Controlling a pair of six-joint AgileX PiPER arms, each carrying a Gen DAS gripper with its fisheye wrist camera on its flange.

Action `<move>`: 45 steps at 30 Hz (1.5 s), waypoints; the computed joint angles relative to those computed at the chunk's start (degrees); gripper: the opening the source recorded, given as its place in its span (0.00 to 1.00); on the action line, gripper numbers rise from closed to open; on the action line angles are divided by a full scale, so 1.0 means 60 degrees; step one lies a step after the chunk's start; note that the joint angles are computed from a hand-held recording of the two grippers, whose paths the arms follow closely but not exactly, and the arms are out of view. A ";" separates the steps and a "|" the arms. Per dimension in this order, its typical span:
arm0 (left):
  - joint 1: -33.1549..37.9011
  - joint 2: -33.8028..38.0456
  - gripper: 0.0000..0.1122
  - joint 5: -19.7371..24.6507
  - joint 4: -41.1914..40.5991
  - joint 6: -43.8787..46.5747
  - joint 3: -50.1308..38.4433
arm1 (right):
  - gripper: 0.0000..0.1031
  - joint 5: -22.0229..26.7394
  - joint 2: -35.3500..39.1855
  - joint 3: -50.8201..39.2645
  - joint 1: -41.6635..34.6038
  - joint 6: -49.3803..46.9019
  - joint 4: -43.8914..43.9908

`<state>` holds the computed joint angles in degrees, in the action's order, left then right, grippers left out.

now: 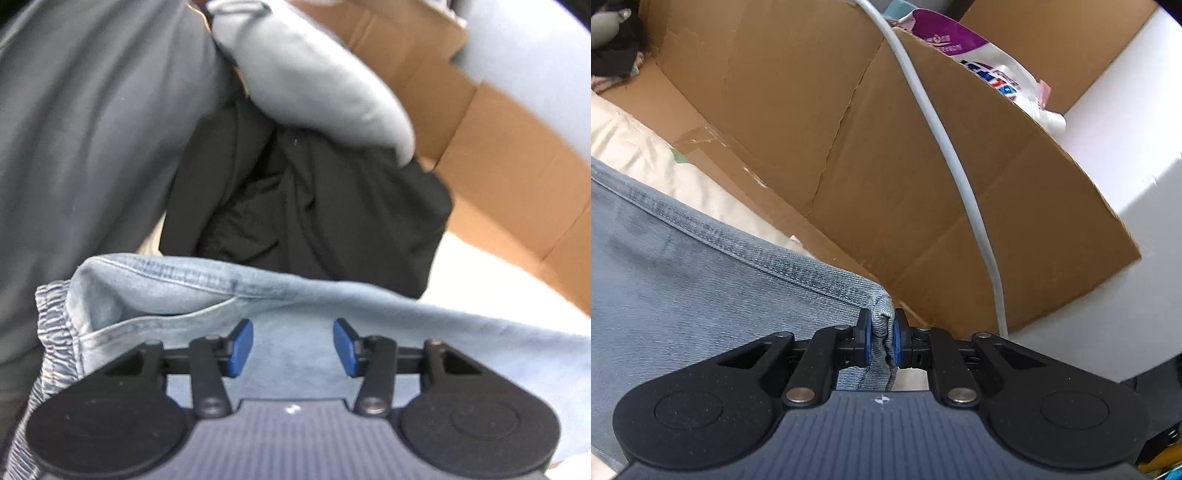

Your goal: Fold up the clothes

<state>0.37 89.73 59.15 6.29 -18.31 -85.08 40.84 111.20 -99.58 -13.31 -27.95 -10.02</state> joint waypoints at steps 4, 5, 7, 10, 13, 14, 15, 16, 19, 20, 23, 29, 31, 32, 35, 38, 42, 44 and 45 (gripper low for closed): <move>-0.0341 0.0375 0.45 -0.0602 0.1008 -0.0653 0.0189 | 0.10 0.0206 0.0547 -0.0708 0.0337 0.0500 -0.0715; -0.0382 0.0519 0.45 -0.0748 0.1201 -0.0859 0.0181 | 0.10 0.0305 0.0694 -0.0897 0.0388 0.0556 -0.0798; -0.0467 0.0807 0.44 -0.0952 0.1570 -0.1236 0.0133 | 0.10 0.0630 0.1098 -0.1448 0.0455 0.0570 -0.0875; -0.0643 0.1250 0.43 -0.0950 0.2023 -0.1515 -0.0113 | 0.10 0.0940 0.1687 -0.2174 0.0568 0.0555 -0.1110; -0.0686 0.1612 0.43 -0.0899 0.2163 -0.1618 -0.0435 | 0.10 0.1076 0.2188 -0.2763 0.0714 0.0683 -0.1481; -0.0671 0.1703 0.43 -0.0896 0.2152 -0.1600 -0.0514 | 0.10 0.1119 0.2339 -0.2948 0.0769 0.0794 -0.1617; -0.0634 0.1771 0.43 -0.0904 0.2100 -0.1544 -0.0570 | 0.10 0.1172 0.2471 -0.3053 0.0835 0.0876 -0.1770; -0.0598 0.1838 0.43 -0.0912 0.2048 -0.1489 -0.0626 | 0.10 0.1237 0.2603 -0.3139 0.0905 0.0941 -0.1926; -0.0564 0.1995 0.43 -0.0852 0.2016 -0.1545 -0.0782 | 0.22 0.1228 0.2742 -0.2940 0.1061 0.0665 -0.2129; -0.0630 0.2065 0.43 -0.0690 0.2108 -0.1712 -0.0918 | 0.36 0.0858 0.2513 -0.2451 0.1071 0.0577 -0.2211; -0.0990 0.2227 0.40 -0.0100 0.2589 -0.2229 -0.1320 | 0.47 0.0002 0.1641 -0.1379 0.0738 0.0263 -0.1160; -0.1438 0.1584 0.40 -0.0091 0.2487 -0.2585 -0.0879 | 0.47 -0.0110 0.0042 -0.0102 -0.0265 -0.0926 0.1681; -0.1659 0.1316 0.40 -0.0049 0.2421 -0.2823 -0.0672 | 0.47 -0.0067 -0.0540 0.0476 -0.0589 -0.1297 0.2485; -0.1773 0.1147 0.40 -0.0074 0.2345 -0.2917 -0.0526 | 0.47 -0.0072 -0.0910 0.0907 -0.0780 -0.1560 0.2891; -0.2181 0.0540 0.40 -0.0141 0.2046 -0.3167 -0.0003 | 0.47 0.0004 -0.1719 0.1886 -0.1305 -0.2065 0.3596; -0.2756 -0.0182 0.48 -0.0070 0.1734 -0.3766 0.0602 | 0.47 -0.0084 -0.2567 0.3102 -0.1784 -0.2387 0.3976; -0.4120 -0.1511 0.48 0.0057 0.1676 -0.5287 0.1720 | 0.47 -0.0509 -0.3469 0.4822 -0.2400 -0.2429 0.4479; -0.4936 -0.1918 0.48 0.0328 0.1943 -0.6257 0.2085 | 0.47 -0.0917 -0.3615 0.5456 -0.2589 -0.2344 0.4619; -0.5337 -0.2058 0.48 0.0471 0.2082 -0.6743 0.2228 | 0.47 -0.1059 -0.3704 0.5754 -0.2692 -0.2410 0.4815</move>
